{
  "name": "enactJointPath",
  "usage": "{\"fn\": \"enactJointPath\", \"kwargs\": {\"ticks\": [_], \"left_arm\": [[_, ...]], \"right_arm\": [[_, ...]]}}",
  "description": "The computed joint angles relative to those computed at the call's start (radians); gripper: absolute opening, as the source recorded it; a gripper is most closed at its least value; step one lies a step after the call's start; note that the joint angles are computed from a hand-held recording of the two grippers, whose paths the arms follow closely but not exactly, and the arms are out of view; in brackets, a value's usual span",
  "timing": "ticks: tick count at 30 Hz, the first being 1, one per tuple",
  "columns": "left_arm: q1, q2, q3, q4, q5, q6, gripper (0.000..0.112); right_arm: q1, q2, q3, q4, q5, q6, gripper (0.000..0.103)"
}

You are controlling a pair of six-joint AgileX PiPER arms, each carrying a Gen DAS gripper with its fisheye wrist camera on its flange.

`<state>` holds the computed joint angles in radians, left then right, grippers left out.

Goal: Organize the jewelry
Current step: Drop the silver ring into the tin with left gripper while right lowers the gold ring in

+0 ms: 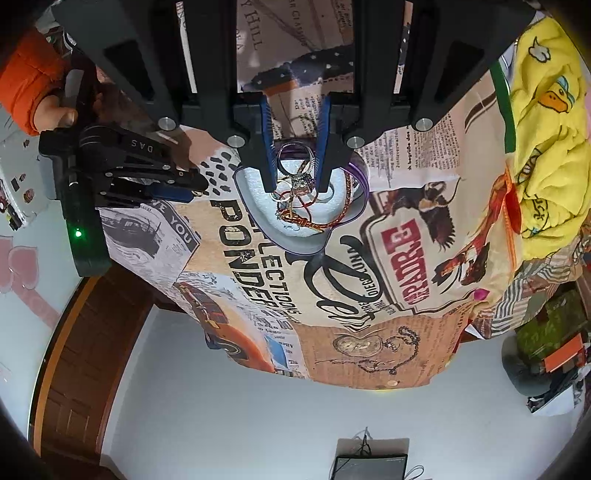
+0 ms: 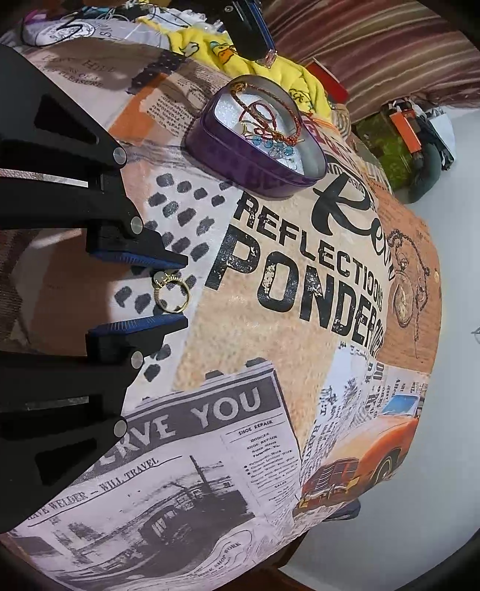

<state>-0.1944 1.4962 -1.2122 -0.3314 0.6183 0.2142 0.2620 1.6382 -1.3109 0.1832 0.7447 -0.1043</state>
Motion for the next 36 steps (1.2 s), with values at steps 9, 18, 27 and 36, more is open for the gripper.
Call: {"fn": "enactJointPath", "kwargs": {"ticks": [9, 18, 27, 36], "left_arm": [[0.008, -0.013, 0.003, -0.006, -0.002, 0.006, 0.019], [0.041, -0.013, -0.020, -0.014, 0.010, 0.044, 0.019], [0.087, 0.050, -0.063, -0.127, 0.055, 0.144, 0.019], [0.084, 0.106, -0.094, -0.163, 0.072, 0.192, 0.019]], "right_arm": [[0.017, -0.019, 0.012, -0.035, -0.017, 0.028, 0.020], [0.048, -0.078, -0.038, 0.044, -0.033, -0.002, 0.020], [0.127, -0.031, -0.117, 0.076, -0.038, -0.045, 0.021], [0.135, 0.040, -0.176, 0.097, -0.003, -0.087, 0.021]]}}
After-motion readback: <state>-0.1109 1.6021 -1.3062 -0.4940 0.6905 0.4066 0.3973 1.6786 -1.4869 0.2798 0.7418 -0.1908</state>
